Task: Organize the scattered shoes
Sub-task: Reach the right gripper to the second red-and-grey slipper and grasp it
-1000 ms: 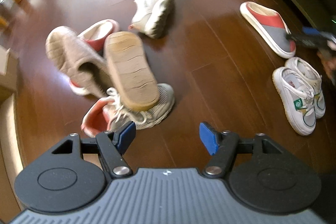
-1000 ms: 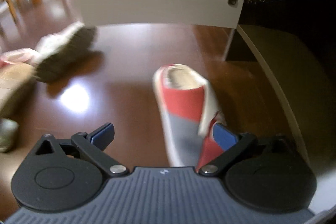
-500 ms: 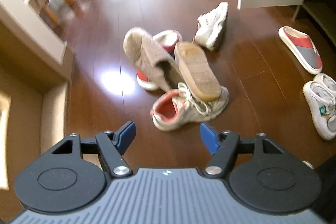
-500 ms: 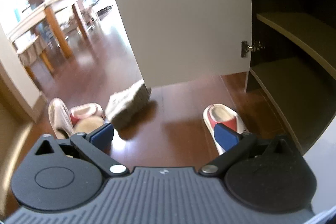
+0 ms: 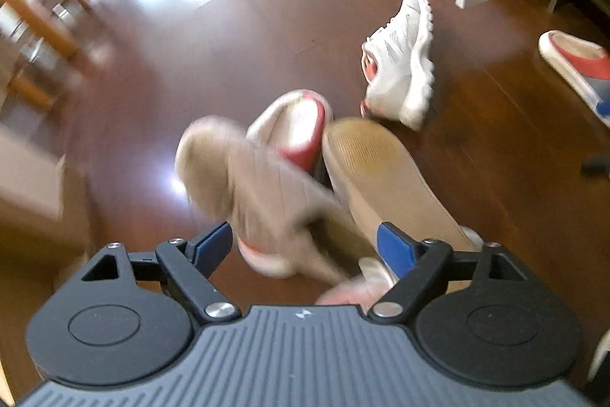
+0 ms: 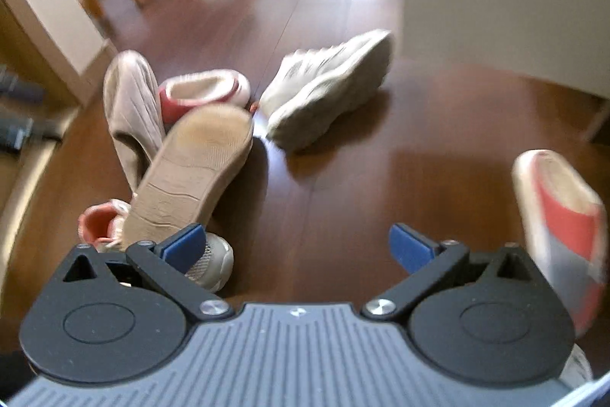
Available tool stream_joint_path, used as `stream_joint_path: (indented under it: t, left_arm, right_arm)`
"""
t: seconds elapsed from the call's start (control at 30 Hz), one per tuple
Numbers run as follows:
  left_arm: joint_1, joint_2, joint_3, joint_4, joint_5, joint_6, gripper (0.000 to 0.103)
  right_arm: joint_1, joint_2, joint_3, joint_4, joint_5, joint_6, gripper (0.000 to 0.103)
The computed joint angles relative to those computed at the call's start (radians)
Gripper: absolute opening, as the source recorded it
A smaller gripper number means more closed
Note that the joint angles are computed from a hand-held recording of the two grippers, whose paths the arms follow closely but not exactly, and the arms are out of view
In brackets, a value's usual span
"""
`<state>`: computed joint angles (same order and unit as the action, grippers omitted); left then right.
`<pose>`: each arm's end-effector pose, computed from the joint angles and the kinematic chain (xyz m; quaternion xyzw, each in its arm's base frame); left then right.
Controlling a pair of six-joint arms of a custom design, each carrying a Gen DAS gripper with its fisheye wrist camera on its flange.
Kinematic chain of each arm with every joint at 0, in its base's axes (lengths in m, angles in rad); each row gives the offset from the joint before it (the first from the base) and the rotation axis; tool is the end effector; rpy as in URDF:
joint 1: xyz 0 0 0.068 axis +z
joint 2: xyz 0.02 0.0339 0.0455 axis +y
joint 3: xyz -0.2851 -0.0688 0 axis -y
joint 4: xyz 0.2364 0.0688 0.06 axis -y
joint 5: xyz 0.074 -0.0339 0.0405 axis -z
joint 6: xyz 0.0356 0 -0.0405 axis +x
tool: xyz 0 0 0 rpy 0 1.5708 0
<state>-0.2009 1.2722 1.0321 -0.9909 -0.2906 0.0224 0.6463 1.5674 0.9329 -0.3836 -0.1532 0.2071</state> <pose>0.2137 -0.0331 0.2861 0.0843 0.9719 0.1272 0.1794 0.2381 0.1864 0.2139 -0.2293 0.9317 0.1796 0.2172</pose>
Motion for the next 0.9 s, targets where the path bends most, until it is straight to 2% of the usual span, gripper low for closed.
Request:
stream_joint_path:
  t: [0.07,0.17,0.23,0.37,0.47,0.5,0.53,0.57,0.6,0.77,0.9]
  left_arm:
    - [0.078,0.185,0.064,0.125,-0.006,0.119,0.081]
    - [0.144,0.448,0.214,0.192,-0.02,0.206,0.081]
    - [0.174,0.637,0.361,0.139,-0.02,0.25,0.081]
    - [0.189,0.918,0.577,0.03,-0.092,0.339,0.081]
    - [0.208,1.067,0.708,-0.105,-0.093,0.311,0.08]
    - [0.215,1.115,0.753,-0.151,-0.094,0.295,0.077]
    - [0.223,1.156,0.783,-0.181,-0.106,0.271,0.056]
    - [0.234,1.173,0.793,-0.194,-0.1,0.238,0.019]
    - [0.247,1.18,0.797,-0.202,-0.083,0.201,0.018]
    - [0.26,1.058,0.652,-0.121,-0.047,0.21,0.013]
    - [0.317,0.789,0.435,0.02,0.044,0.184,0.013]
  right_arm:
    - [-0.005,0.097,0.01,0.081,-0.02,0.005,0.102]
    - [-0.036,0.201,0.009,0.159,-0.087,0.013,0.102]
    - [-0.058,0.226,-0.025,0.207,-0.124,0.006,0.102]
    - [-0.106,0.272,-0.077,0.274,-0.138,0.041,0.102]
    - [-0.154,0.291,-0.108,0.302,-0.14,0.084,0.102]
    - [-0.167,0.293,-0.118,0.305,-0.14,0.095,0.102]
    - [-0.176,0.296,-0.127,0.309,-0.137,0.104,0.102]
    - [-0.183,0.299,-0.133,0.313,-0.133,0.11,0.102]
    - [-0.187,0.295,-0.143,0.314,-0.124,0.112,0.102]
    - [-0.187,0.242,-0.181,0.315,-0.101,0.09,0.102]
    - [-0.181,0.185,-0.191,0.308,-0.099,0.106,0.102]
